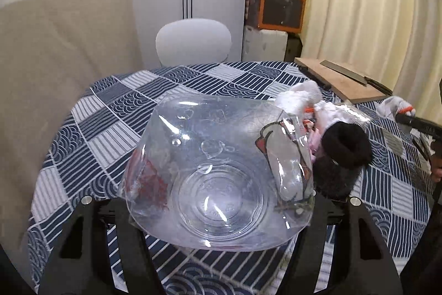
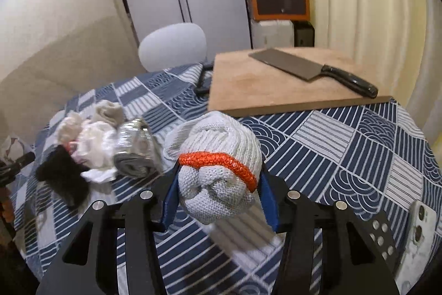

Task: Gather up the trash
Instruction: 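Carry both items to the black bin beside the table and open both tools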

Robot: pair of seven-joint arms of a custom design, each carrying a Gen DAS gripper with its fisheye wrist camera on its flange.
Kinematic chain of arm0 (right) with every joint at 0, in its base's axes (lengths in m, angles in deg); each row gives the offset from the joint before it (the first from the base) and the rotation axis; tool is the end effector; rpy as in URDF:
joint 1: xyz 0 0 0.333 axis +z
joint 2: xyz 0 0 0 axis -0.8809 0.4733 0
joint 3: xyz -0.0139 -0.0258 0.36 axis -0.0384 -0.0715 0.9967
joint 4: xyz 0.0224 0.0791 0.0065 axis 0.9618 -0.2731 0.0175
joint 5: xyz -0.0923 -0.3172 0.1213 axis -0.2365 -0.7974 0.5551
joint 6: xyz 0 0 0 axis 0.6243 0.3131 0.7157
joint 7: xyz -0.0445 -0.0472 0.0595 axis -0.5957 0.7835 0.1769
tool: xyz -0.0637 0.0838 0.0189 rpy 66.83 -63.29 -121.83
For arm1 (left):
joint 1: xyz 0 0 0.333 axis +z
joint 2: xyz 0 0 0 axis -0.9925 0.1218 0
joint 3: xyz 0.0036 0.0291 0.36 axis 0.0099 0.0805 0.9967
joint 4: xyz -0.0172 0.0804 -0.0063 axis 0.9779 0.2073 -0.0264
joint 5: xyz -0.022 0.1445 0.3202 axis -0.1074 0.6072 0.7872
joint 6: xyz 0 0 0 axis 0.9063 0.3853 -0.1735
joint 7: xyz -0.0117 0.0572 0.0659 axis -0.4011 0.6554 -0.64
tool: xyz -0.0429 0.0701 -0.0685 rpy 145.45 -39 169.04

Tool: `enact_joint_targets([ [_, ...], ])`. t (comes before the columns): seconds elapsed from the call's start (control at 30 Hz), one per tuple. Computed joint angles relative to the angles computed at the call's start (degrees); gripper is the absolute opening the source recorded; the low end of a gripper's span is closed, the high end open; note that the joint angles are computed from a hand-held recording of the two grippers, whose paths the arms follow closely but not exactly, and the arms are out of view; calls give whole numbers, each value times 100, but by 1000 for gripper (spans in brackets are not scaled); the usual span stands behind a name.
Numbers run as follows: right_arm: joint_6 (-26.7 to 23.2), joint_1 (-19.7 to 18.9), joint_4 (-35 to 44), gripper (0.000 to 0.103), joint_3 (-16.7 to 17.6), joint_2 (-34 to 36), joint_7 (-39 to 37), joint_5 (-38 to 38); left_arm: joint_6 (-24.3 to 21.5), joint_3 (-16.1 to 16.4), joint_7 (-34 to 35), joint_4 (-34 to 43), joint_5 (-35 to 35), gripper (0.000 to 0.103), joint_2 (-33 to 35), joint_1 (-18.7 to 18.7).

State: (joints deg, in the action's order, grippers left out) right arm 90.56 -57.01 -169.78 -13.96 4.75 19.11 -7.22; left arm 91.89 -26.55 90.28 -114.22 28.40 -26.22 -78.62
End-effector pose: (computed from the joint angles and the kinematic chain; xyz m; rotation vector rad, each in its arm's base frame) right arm 0.5534 -0.0009 0.5659 -1.7864 1.4720 -0.4494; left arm 0.3911 -0.0853 0.5447 -1.7046 1.6436 -0.8251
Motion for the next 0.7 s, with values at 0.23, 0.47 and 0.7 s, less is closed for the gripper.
enact_joint_targets([
  [0.23, 34, 151, -727, 47, -87, -835, -934, 695, 679, -730, -435, -537, 633, 66, -699, 955],
  [0.47, 114, 439, -1496, 47, -214, -1664, -1669, 1225, 1155, -1107, -198, -1089, 388, 66, -1209, 1234],
  [0.7, -138, 638, -2122, 47, -359, -2375, -2289, 1598, 1463, -1171, 77, -1764, -62, 66, -1848, 1037],
])
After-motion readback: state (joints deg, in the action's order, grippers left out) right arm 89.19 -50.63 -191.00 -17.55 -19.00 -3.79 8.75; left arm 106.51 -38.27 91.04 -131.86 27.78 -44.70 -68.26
